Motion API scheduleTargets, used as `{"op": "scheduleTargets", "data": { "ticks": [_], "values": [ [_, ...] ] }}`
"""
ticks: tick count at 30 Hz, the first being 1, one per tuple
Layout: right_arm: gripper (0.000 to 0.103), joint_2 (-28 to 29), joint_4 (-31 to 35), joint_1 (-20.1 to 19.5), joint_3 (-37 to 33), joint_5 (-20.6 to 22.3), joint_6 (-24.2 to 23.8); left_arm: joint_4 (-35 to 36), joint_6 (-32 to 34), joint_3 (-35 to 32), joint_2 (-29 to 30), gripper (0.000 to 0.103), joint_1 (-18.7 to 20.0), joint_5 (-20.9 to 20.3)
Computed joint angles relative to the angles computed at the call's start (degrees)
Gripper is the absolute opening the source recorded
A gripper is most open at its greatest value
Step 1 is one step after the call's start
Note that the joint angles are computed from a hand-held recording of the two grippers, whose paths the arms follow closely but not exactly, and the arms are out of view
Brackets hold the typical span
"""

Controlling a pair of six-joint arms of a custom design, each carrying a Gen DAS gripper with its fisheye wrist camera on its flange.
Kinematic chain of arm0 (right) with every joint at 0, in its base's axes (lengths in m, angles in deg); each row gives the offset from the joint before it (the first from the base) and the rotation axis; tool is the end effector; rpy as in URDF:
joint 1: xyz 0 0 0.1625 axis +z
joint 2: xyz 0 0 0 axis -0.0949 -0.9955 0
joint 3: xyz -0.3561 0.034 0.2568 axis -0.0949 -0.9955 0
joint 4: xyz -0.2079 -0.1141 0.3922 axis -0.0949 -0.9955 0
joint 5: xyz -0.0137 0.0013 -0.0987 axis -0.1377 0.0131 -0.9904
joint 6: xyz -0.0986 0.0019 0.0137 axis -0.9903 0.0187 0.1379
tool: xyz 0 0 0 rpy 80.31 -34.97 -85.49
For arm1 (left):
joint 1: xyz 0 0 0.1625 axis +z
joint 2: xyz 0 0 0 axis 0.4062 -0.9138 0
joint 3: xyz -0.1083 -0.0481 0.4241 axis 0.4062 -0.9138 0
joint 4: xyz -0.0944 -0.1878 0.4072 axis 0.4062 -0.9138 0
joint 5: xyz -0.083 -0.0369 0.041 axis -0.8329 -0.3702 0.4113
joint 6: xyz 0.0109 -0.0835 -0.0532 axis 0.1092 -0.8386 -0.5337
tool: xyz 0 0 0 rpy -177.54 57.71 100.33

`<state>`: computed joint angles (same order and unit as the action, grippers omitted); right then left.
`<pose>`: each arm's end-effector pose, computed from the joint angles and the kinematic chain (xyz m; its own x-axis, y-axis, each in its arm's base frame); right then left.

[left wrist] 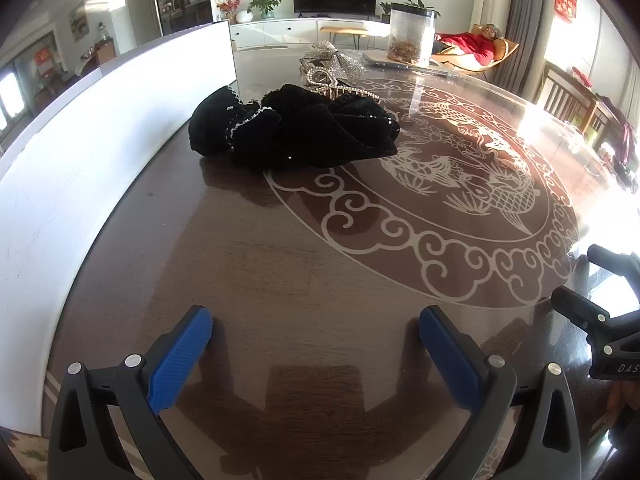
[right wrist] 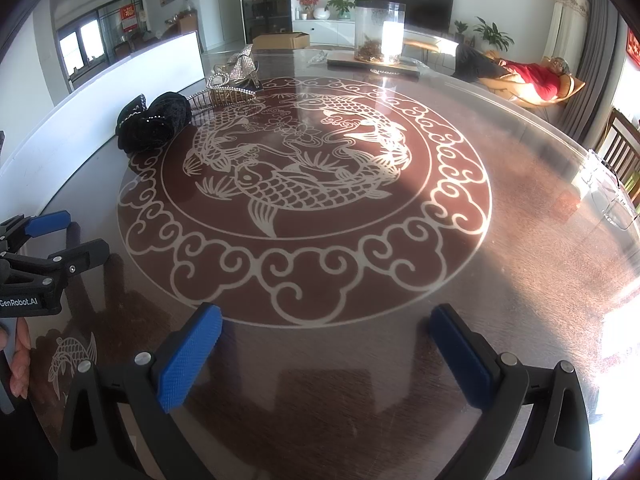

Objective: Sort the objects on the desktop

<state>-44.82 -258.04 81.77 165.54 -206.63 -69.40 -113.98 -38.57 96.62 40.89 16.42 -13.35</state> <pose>-0.0235 -0.4437 0.2611 -0.6861 0.2069 0.6975 -0.2918 0.8000 -0.5243 -0.3460 -0.5547 -0.0786 -0.6334 0.4365 -0.6389 0.6526 0.7451 -0.1379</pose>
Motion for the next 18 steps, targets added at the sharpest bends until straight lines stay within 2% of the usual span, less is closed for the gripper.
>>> {"op": "scheduleTargets", "data": {
  "ticks": [6, 7, 8, 9, 10, 11, 13, 16, 18],
  "values": [
    [0.103, 0.0, 0.0, 0.0, 0.0, 0.0, 0.0, 2.1, -3.9, 0.1, -0.3, 0.103, -0.4, 0.5],
    [0.103, 0.0, 0.0, 0.0, 0.0, 0.0, 0.0, 1.8, -4.3, 0.2, -0.8, 0.103, -0.1, -1.2],
    [0.103, 0.0, 0.0, 0.0, 0.0, 0.0, 0.0, -0.6, -4.3, 0.7, -1.7, 0.103, 0.8, -5.2],
    [0.103, 0.0, 0.0, 0.0, 0.0, 0.0, 0.0, -4.8, -4.1, 1.7, -2.7, 0.103, 1.8, -9.8],
    [0.103, 0.0, 0.0, 0.0, 0.0, 0.0, 0.0, -9.2, -3.6, 2.4, -3.3, 0.103, 2.2, -12.0],
    [0.103, 0.0, 0.0, 0.0, 0.0, 0.0, 0.0, -12.1, -2.4, 2.2, -3.2, 0.103, 2.3, -11.8],
    [0.103, 0.0, -0.1, 0.0, 0.0, -0.1, -0.1, -12.1, -0.4, -1.1, -1.8, 0.103, 1.6, -6.7],
    [0.103, 0.0, -0.1, 0.0, 0.0, -0.1, -0.1, -7.5, -2.1, -9.5, 1.1, 0.103, 2.4, -6.8],
    [0.103, 0.0, -0.1, 0.0, 0.0, -0.1, -0.1, -3.8, -5.1, -15.7, 4.3, 0.103, 2.4, -2.6]
  ]
}}
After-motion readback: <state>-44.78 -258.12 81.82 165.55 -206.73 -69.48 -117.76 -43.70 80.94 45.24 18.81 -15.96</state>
